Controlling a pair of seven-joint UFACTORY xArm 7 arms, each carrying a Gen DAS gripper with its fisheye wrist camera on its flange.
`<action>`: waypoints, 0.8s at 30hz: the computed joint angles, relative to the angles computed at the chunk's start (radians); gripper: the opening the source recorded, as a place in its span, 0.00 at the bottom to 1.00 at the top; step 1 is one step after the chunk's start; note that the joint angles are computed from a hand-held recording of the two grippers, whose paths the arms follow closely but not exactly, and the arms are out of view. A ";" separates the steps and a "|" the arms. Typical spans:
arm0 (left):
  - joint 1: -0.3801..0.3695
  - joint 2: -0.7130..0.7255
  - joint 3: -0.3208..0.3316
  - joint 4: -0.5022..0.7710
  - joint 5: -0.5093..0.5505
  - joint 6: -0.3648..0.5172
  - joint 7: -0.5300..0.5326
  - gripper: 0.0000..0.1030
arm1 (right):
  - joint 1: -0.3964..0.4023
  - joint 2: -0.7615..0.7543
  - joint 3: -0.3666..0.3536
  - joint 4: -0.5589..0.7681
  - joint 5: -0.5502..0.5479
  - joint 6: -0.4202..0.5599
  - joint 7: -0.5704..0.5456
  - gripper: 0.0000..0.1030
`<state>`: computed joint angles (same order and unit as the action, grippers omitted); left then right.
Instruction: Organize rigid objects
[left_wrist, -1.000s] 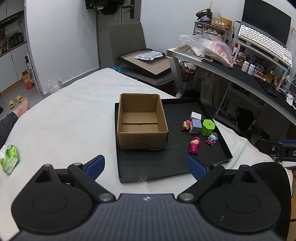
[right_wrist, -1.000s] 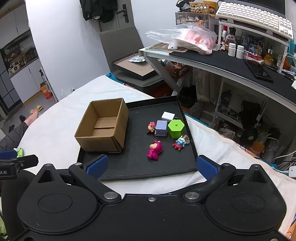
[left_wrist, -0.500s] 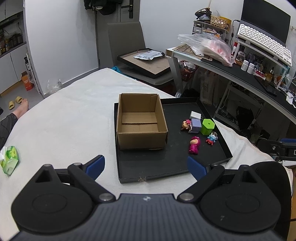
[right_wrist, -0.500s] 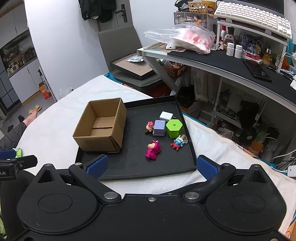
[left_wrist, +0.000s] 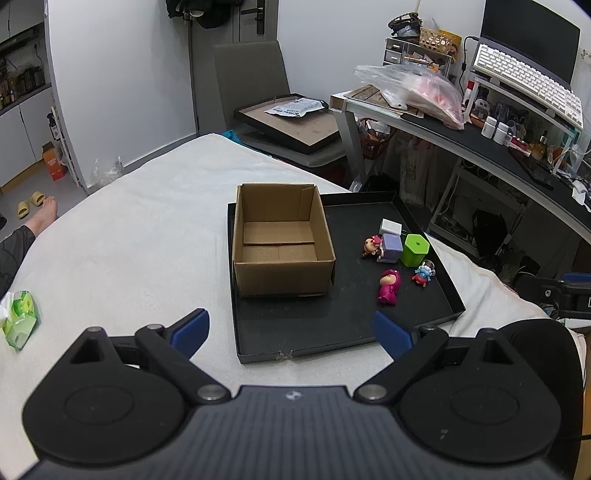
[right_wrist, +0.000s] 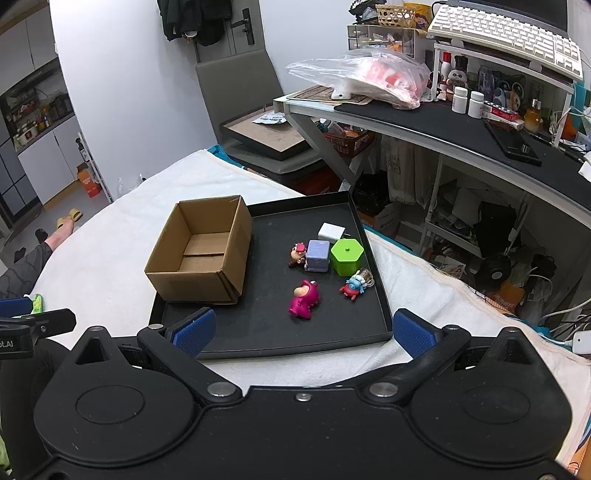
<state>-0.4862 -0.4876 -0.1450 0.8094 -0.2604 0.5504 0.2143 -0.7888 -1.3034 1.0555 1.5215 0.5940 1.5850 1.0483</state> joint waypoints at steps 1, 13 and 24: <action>0.000 0.001 0.000 0.001 0.000 0.001 -0.001 0.92 | 0.000 0.000 0.000 0.000 0.001 0.000 0.000 1.00; -0.001 0.007 0.001 0.005 0.000 0.006 0.000 0.92 | -0.010 -0.005 0.000 0.008 0.003 0.011 -0.007 1.00; 0.002 0.016 -0.003 0.011 0.002 0.007 -0.008 0.92 | -0.020 -0.012 -0.004 0.015 0.012 0.021 -0.007 1.00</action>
